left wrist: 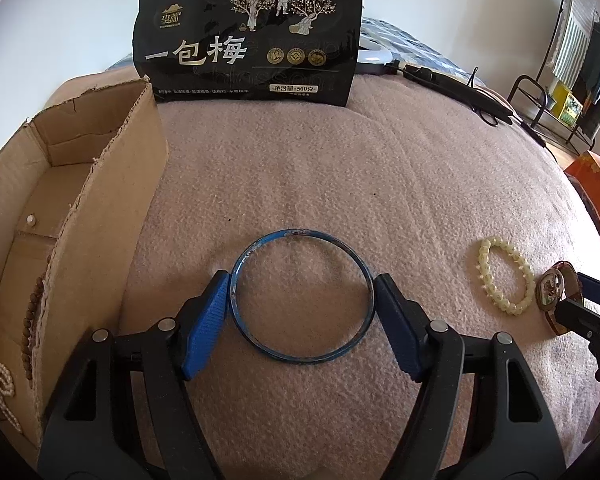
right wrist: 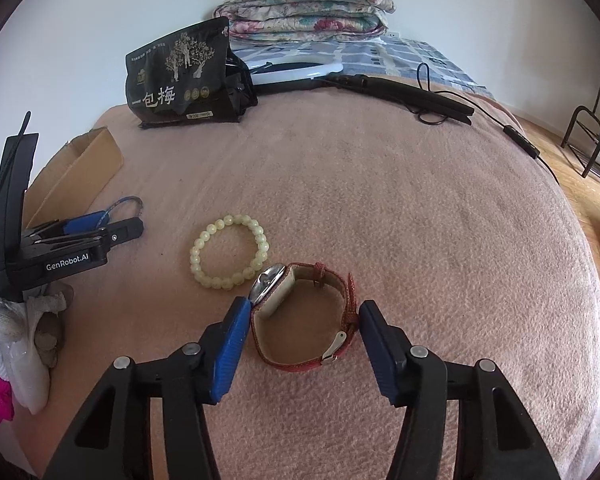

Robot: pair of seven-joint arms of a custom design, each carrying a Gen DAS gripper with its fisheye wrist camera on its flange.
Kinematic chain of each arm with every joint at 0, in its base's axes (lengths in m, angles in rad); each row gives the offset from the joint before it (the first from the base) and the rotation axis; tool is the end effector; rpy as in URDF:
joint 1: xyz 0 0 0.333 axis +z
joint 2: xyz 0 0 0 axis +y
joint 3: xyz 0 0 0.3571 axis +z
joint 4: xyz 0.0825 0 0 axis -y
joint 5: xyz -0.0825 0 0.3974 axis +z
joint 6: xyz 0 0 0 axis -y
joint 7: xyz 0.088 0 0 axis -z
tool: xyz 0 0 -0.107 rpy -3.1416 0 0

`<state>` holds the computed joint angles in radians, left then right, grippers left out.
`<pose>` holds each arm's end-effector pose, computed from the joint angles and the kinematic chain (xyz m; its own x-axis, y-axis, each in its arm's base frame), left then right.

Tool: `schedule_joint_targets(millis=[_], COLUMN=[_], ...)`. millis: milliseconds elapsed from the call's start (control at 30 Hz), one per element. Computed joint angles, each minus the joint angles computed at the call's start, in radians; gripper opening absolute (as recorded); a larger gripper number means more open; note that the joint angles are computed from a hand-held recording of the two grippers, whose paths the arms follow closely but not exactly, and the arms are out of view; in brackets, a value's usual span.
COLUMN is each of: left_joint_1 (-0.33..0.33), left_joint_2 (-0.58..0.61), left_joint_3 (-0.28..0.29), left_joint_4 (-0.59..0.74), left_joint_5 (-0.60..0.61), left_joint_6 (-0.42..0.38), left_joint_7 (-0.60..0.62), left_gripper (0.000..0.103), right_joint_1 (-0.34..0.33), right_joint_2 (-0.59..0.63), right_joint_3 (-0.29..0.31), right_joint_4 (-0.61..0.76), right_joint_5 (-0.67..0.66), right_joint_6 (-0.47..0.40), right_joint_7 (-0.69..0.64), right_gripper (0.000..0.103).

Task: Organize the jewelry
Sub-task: 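Close the right gripper on the red-strap watch, then carry the blue bangle with the left gripper while the right carries the watch to the box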

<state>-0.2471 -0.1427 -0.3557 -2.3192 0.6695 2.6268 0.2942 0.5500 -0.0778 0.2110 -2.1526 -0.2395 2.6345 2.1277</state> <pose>0.4242 -0.3162 0.4719 0.1205 -0.9897 0.0780 -0.7921 -0.1432 -0.5934 0.4094 0.4020 0.5301 0.3953 -0.9153 -0.0769 -0.7848 -0.2930 -0.5460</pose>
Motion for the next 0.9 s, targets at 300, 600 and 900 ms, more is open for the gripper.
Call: schedule_joint_targets(millis=[300,600,900], left_joint_1=[-0.003,0.002,0.032], left_joint_2=[-0.037,-0.089,-0.194], left_joint_3=[-0.016,-0.054,-0.085], left_joint_4=[-0.018,-0.022,-0.053], left_joint_5=[-0.043,-0.066,-0.129], left_joint_6=[0.027,0.032,0.033], left_joint_7=[0.024,0.056,0.109], left_gripper=[0.074,0.074,0.074], right_joint_1=[-0.001,-0.002,0.004], right_joint_2=[-0.033,-0.084,-0.123], right_joint_3=[0.002,0.007,0.020], right_joint_4=[-0.019,-0.038,-0.028], right_joint_5=[-0.002,-0.007,-0.018], right_joint_6=[0.013,0.007,-0.006], right_joint_7=[0.015,0.035,0.051], right_gripper=[0.057,0.057,0.056])
